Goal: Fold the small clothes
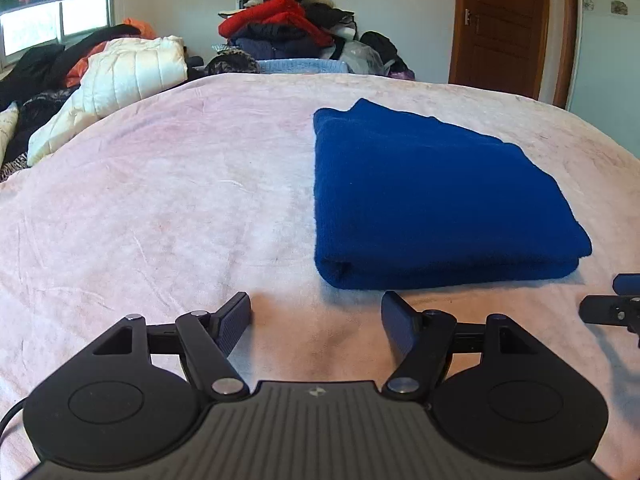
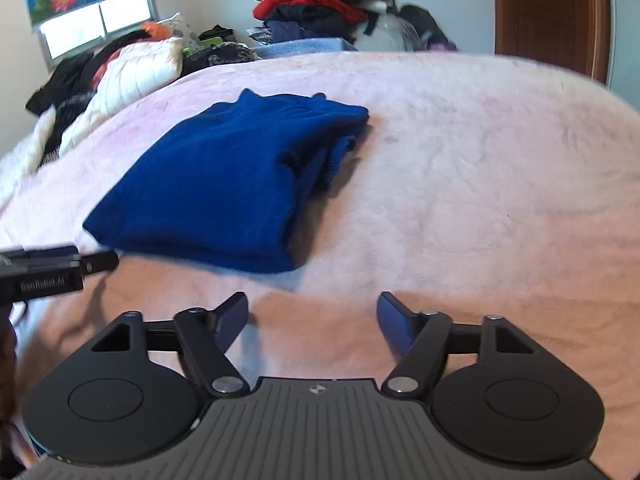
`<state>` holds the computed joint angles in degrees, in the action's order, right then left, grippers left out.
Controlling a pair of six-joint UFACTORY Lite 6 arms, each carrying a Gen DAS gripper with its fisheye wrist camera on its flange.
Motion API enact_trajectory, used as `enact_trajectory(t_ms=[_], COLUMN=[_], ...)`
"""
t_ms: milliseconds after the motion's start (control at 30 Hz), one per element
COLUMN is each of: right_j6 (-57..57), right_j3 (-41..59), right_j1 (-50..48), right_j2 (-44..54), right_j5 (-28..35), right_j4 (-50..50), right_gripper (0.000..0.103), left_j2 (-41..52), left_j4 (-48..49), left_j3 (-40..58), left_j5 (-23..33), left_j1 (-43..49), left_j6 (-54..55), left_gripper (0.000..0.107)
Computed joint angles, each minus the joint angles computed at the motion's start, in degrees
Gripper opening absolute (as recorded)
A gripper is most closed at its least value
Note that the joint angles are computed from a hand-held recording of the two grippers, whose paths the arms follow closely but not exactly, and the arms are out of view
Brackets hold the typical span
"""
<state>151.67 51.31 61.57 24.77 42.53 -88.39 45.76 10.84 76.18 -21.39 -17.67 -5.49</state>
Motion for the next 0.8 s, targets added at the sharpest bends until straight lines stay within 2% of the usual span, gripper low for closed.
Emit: enact_trajectory(t_ms=[67,100,133,200,267,400,567,633,800], right_j6=[-4.1,-5.4,-7.4,-11.2,-15.7,-18.5,-19.3,-20.5,-11.2], right_j3=[4.6,6.8,9.4,15.0,21.0,29.1,29.9,31.0,25.4], right_j1=[0.6,0.5,1.0,1.2,1.5,1.7,1.6,2.3,2.4], right_j2=[3.1,4.4,6.0,10.1,14.5,20.1,20.8,21.5,20.1], right_j5=[1.1,1.4,2.3,4.2,7.0,11.6,12.6,15.7,14.7], right_j4=[3.8,5.5,8.0,12.5,17.1,22.3,23.3,25.2,19.9], right_gripper=[0.088,0.092,0.093,0.1,0.103,0.103,0.102,0.103,0.103], left_j2=[-0.2,0.2,0.4,0.5,0.8,2.1,2.4,2.4,2.5], left_j4=[1.2,4.8,6.4,2.7,-0.3,2.9,2.8,2.8,1.5], left_j3=[0.3,1.3,1.6,0.9,0.1,2.4,3.1,3.1,3.3], left_j5=[1.0,1.7,1.8,1.1,-0.3,1.8,2.5,2.5,2.7], left_j1=[-0.6,-0.6,-0.6,-1.4,-2.1,-1.9,-1.9,-1.9,-2.0], left_j6=[-1.4,-5.3,-7.0,-3.2,0.5,-2.3,-2.6,-2.6,-1.5], left_gripper=[0.073,0.073,0.078,0.081,0.089,0.099,0.103,0.103,0.103])
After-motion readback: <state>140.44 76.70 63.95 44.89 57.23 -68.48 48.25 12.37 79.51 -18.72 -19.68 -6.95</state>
